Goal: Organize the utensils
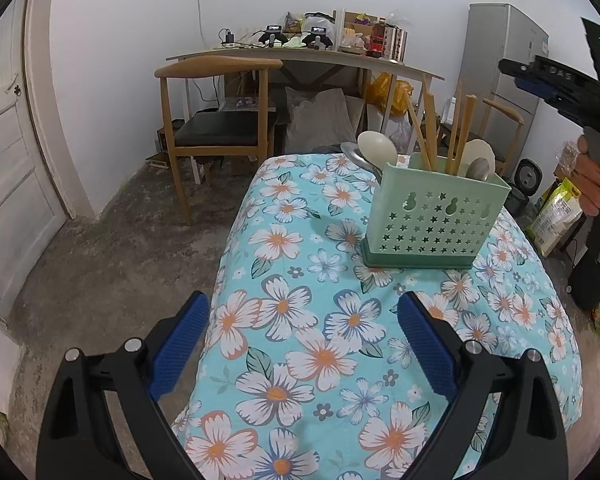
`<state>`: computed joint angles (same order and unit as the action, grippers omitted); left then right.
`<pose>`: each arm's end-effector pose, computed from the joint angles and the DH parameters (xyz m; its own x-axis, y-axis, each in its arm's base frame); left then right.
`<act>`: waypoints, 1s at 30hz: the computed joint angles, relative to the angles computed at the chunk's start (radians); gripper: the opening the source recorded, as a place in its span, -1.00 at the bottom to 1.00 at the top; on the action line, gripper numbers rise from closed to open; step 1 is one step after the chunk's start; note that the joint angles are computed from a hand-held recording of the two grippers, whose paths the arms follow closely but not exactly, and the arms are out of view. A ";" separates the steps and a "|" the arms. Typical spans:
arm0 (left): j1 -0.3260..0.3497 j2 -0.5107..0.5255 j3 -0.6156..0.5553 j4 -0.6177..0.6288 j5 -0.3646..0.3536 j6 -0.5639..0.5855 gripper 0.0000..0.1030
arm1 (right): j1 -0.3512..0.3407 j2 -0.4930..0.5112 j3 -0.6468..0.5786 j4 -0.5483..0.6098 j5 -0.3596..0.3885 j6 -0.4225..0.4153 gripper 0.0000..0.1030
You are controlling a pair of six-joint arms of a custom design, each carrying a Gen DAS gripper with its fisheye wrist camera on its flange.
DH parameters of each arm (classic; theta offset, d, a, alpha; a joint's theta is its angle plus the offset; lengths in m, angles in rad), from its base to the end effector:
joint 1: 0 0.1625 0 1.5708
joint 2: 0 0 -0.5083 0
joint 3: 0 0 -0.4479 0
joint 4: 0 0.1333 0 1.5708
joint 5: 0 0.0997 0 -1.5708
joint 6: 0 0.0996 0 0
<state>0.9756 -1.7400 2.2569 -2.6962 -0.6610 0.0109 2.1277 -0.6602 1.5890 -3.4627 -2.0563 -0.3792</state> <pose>-0.0603 -0.4670 0.4490 -0.7563 -0.0220 -0.6539 0.4683 0.6797 -0.5645 0.4960 -0.6323 0.1471 -0.7739 -0.3116 0.5514 -0.6332 0.3976 -0.6640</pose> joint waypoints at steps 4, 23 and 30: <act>-0.008 -0.005 0.003 0.000 0.004 -0.001 0.81 | 0.002 -0.044 0.056 0.020 0.006 0.071 -0.15; -0.032 -0.075 0.073 0.031 -0.093 -0.058 0.89 | 0.047 -0.159 0.474 0.221 -0.187 0.508 0.50; -0.101 -0.106 0.090 0.069 0.025 -0.132 0.89 | 0.102 -0.139 0.460 0.160 -0.306 0.439 0.73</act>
<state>0.8744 -1.8464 2.3466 -2.6277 -0.6361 -0.1212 2.2302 -0.7990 2.0490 -3.3027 -2.3623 0.0599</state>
